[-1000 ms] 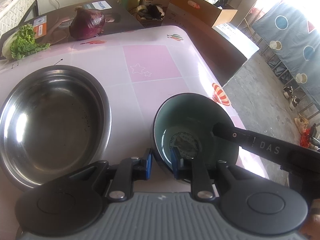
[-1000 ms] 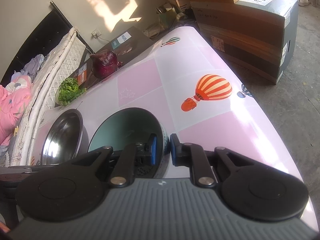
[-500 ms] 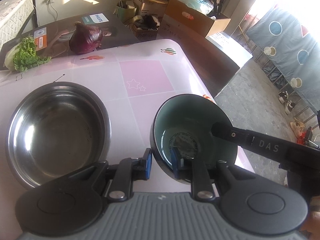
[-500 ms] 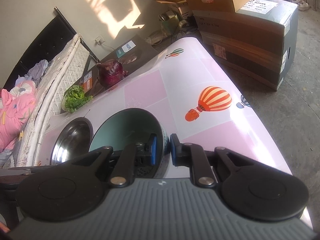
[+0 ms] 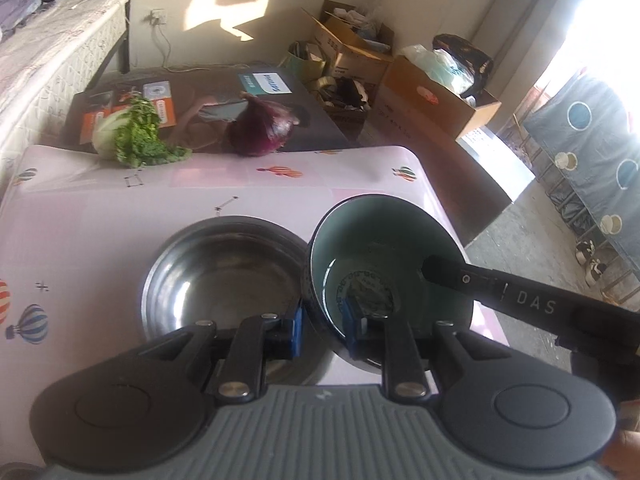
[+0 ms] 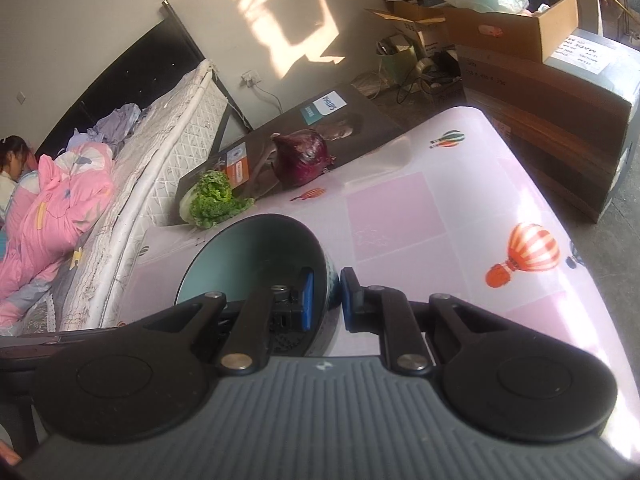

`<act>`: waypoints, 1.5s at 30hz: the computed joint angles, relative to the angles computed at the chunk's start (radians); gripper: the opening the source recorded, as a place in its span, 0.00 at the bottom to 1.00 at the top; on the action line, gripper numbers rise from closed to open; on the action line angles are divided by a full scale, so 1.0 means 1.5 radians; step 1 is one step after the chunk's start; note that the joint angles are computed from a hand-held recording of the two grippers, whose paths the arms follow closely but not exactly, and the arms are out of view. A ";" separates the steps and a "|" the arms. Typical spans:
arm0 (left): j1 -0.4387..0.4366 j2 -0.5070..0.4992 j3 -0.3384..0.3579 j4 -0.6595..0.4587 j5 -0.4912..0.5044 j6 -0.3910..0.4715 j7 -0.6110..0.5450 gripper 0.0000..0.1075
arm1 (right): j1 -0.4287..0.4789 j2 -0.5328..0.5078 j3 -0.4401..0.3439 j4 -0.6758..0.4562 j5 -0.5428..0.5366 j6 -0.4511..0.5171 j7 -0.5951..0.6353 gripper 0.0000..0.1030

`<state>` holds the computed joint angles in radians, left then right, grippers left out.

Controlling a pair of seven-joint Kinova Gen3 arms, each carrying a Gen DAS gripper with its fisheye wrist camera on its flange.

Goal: Organize plates and bowls
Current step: 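Lift the green bowl with the right tool into the steel bowl held by the left tool, then lower the stacked bowls onto the table and open the left tool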

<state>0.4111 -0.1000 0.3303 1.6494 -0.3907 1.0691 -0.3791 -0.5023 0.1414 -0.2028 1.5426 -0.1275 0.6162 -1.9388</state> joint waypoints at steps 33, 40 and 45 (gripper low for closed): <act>-0.158 -0.218 0.084 0.138 0.012 0.004 -0.054 0.76 | -0.105 0.016 -0.018 -0.005 0.041 -0.046 -0.046 0.65; -0.177 -0.364 0.130 0.147 0.049 0.110 -0.115 0.87 | -0.087 -0.138 -0.052 0.140 -0.006 -0.085 -0.039 0.77; -0.213 -0.474 0.172 0.157 0.076 0.198 -0.145 0.91 | -0.071 -0.237 -0.107 0.217 0.024 -0.071 -0.112 0.78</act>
